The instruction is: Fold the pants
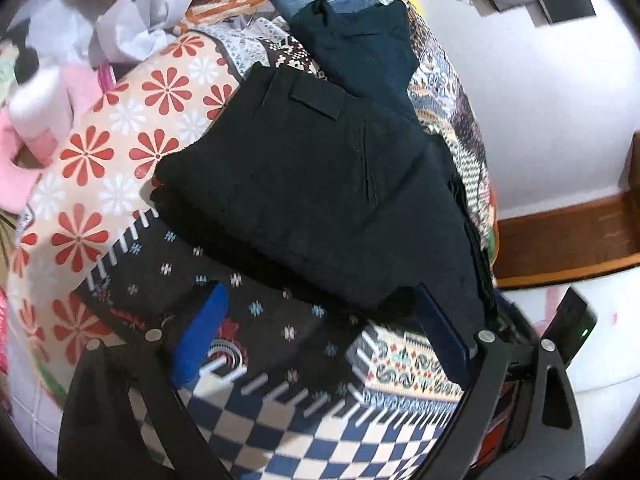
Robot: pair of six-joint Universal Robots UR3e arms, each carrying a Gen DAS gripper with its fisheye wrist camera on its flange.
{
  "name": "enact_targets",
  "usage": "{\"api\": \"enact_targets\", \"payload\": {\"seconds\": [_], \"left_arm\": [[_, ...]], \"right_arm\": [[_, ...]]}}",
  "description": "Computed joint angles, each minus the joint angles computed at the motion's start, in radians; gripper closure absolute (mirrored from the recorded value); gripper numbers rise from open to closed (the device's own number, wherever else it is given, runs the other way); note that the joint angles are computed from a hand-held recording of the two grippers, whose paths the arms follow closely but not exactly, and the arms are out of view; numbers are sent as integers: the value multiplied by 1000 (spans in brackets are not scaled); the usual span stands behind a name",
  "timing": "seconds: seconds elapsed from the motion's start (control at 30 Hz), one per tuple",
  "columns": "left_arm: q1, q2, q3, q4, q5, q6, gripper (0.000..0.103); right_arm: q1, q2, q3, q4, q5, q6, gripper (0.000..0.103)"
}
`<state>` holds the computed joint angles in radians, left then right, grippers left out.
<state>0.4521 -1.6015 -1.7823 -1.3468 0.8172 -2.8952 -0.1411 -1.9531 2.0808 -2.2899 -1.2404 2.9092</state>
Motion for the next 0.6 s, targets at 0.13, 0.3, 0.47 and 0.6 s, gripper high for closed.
{"api": "enact_targets", "payload": {"seconds": [0.13, 0.3, 0.47, 0.6], "left_arm": [[27, -84, 8, 21, -70, -26, 9], [0, -201, 62, 154, -16, -140, 42], [-16, -259, 96, 232, 25, -192, 69], [-38, -238, 96, 319, 85, -213, 76]], "right_arm": [[-16, -9, 15, -2, 27, 0, 37], [-36, -17, 29, -4, 55, -6, 37], [-48, -24, 41, -11, 73, -3, 36], [-50, -25, 37, -3, 77, 7, 36]]}}
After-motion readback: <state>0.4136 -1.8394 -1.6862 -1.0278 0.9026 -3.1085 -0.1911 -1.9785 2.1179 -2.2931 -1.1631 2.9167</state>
